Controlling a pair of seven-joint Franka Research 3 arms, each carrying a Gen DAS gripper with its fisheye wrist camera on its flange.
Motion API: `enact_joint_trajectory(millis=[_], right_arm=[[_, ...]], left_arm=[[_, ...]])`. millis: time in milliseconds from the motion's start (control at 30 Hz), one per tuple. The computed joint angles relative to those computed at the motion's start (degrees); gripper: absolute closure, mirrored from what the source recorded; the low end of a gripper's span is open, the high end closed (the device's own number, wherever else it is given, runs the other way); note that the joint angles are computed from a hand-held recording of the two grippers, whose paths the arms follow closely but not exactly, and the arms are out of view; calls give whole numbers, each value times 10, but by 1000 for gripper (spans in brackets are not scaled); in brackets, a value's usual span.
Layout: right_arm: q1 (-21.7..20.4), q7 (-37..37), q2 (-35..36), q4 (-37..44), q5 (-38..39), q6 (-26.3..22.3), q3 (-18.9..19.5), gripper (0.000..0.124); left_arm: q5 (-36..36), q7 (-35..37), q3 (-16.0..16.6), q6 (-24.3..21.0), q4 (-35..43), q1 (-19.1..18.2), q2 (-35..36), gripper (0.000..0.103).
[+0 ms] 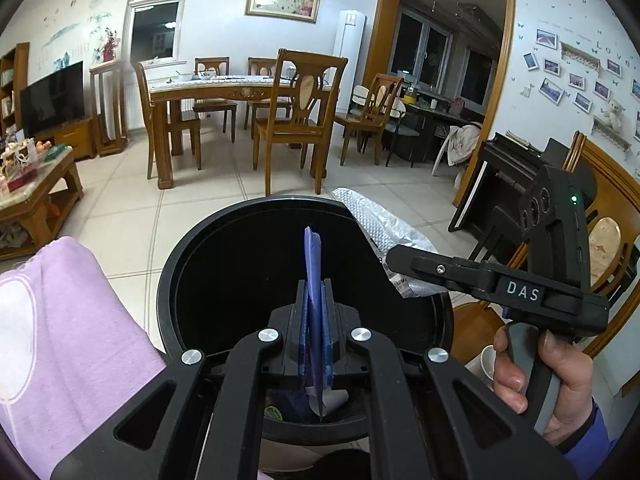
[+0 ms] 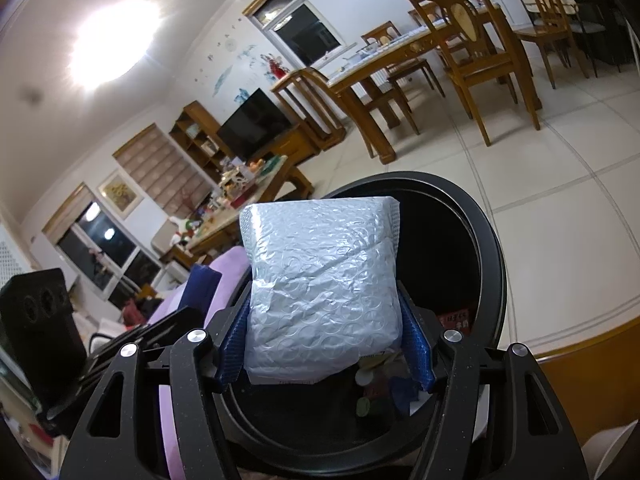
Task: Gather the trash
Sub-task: 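Carry the blue strip and foil packet over the black bin and open both tools, then grasp the clear plastic lid with the left tool while the right tool grasps the coin battery card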
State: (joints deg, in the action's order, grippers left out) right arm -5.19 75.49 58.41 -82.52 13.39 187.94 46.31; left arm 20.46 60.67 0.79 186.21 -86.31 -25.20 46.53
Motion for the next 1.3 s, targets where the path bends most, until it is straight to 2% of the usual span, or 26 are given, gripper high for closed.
enact_joint_trajectory(millis=[167,367,400,433,467,500,533,567,667,733,900,933,967,1033,1167,1300], right_arm=[[23,4,7,30,12,-15,-20,57],[50,4,1,48,42,-26,-49,48],[53,2,-1,47,47,-24,-52,47],[54,-1,-2,47,51,-23,-53,46],[54,-4,-1,47,52,-21,-52,46],[54,-7,-2,44,53,-18,-50,46],[53,-9,-6,36,55,-12,-50,45],[58,-8,-10,34,56,-10,-55,45],[59,-5,-17,27,53,-4,-58,45],[63,0,-25,21,51,-1,-62,45],[76,10,-42,15,42,-2,-74,45],[81,12,-46,15,41,-3,-77,45],[99,15,-57,13,42,-6,-88,45],[107,15,-57,20,39,-13,-93,45],[162,9,-62,52,45,-47,-127,45],[258,12,-45,136,49,-124,-196,45]], left_arm=[[0,-1,8,-17,19,-10,7,93],[11,-8,19,-28,20,-18,4,90],[13,-12,24,-26,15,-22,0,83],[14,-13,23,-28,18,-21,1,70],[13,-22,36,-22,12,-30,-4,61],[13,-30,49,-17,9,-39,-5,43],[11,-42,72,-6,2,-56,-9,35],[9,-52,97,4,-8,-74,-14,35],[9,-52,110,11,-24,-84,-27,35],[4,-54,126,19,-37,-98,-34,28],[-30,-44,197,58,-113,-160,-75,24],[-39,-38,204,62,-124,-167,-81,22],[-51,-32,222,73,-148,-183,-93,21],[-76,-19,255,92,-191,-214,-111,19],[-131,11,307,129,-291,-261,-160,19],[-223,54,381,168,-412,-325,-215,19]])
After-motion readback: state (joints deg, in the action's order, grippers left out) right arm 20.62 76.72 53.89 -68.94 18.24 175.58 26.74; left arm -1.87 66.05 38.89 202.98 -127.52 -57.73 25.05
